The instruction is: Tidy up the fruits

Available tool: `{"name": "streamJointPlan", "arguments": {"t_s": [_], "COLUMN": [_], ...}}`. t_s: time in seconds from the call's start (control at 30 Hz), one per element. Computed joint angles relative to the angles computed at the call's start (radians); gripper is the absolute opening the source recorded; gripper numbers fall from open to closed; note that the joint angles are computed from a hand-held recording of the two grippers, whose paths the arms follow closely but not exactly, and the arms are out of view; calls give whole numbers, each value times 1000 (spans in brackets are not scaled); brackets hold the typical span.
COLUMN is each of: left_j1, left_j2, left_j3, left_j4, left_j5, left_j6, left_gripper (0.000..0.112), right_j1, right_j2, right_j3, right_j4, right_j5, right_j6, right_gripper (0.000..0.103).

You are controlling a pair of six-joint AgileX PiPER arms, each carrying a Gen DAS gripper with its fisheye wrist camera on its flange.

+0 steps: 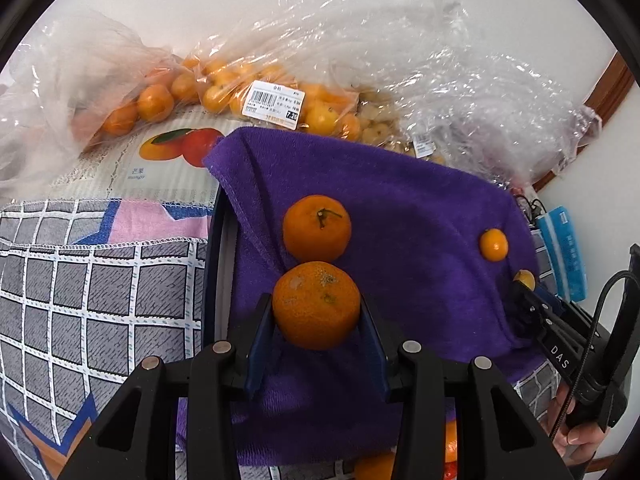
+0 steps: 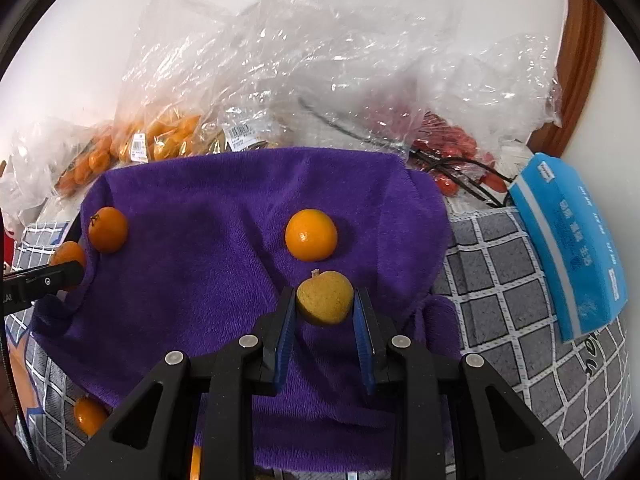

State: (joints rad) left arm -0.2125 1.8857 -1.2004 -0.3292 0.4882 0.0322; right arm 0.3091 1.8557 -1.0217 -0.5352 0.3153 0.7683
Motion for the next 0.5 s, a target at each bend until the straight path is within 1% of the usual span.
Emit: {"name": "streamJointPlan", "arguments": {"t_s": [0.07, 0.33, 0.5], "left_j1": [0, -4, -10], "left_j2": [14, 43, 60], "left_j3": [-9, -27, -36], "left_j4": [-2, 5, 14], "left_j5": [4, 13, 9], "left_j6": [2, -3, -12], "left_gripper": [40, 40, 40], "right_j1": [4, -8, -10], "right_j2": [16, 57, 72], "right_j3": [-12, -37, -45], "right_j4": [-14, 67, 88], "right_j5": [3, -2, -3], "right_j6": [11, -72, -90], "right_gripper": [28, 28, 28]}}
